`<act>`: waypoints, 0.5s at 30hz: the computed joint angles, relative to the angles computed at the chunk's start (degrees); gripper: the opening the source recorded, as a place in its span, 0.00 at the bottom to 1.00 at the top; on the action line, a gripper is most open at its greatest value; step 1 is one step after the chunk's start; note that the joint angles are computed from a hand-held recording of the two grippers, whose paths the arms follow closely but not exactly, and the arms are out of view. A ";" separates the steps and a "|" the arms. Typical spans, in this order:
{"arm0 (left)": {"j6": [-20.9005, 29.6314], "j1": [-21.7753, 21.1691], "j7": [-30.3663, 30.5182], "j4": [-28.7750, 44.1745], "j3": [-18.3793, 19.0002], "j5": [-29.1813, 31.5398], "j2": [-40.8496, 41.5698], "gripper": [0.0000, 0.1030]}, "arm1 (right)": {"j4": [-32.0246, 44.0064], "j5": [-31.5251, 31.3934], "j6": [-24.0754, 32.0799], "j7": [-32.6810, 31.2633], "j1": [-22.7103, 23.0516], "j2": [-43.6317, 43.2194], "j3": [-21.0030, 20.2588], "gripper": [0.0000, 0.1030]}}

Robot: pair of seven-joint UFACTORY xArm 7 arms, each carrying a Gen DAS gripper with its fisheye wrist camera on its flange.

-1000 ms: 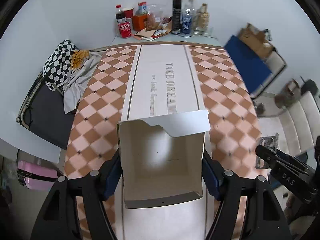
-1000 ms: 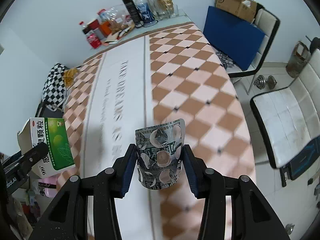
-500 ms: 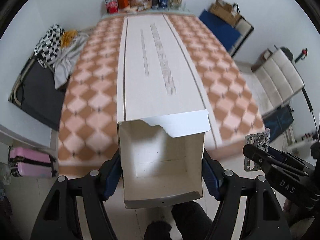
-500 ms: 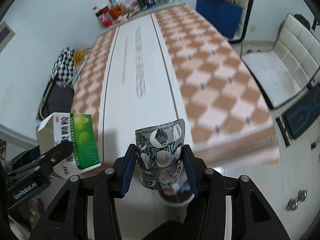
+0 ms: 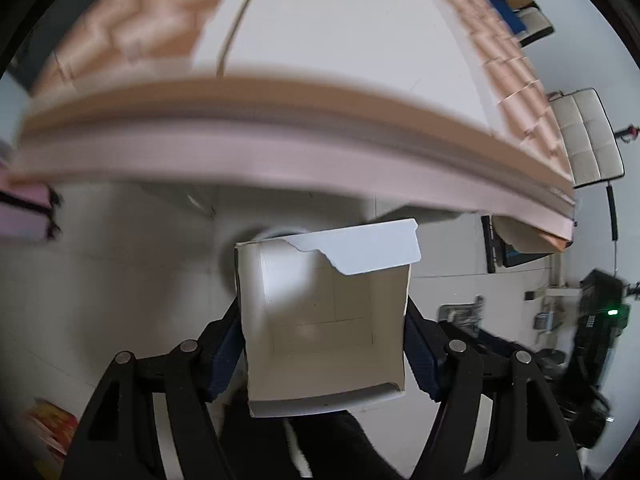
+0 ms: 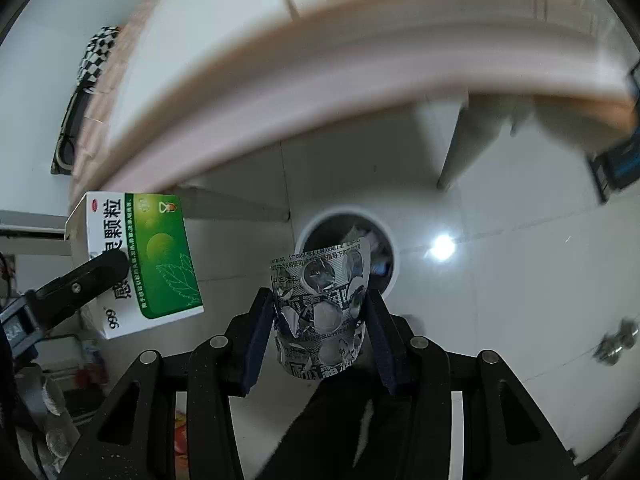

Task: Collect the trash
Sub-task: 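Carry the blister pack and green medicine box over the trash bin, then open both tools to drop the blister pack and box into the bin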

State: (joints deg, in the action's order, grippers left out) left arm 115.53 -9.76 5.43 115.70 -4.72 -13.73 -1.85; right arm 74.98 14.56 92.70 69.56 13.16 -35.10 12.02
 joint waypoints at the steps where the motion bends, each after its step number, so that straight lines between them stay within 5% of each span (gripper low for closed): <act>1: -2.54 0.37 0.28 -5.97 0.38 -0.55 -2.40 0.67 | -5.95 1.53 -2.96 0.06 0.35 -3.09 -0.20 0.47; 7: -13.68 1.27 2.56 -29.69 1.49 -2.97 -8.70 0.68 | -28.65 6.39 -14.83 1.14 2.07 -13.13 0.62 0.49; 15: -26.85 0.84 7.45 -47.23 1.21 -2.66 -7.68 0.71 | -48.41 10.57 -32.15 2.21 7.18 -14.91 2.28 0.50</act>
State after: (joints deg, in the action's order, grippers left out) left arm 88.68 -8.92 12.88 68.47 -3.51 -16.39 -9.53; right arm 26.57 25.13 60.55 71.77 20.33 -50.01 14.30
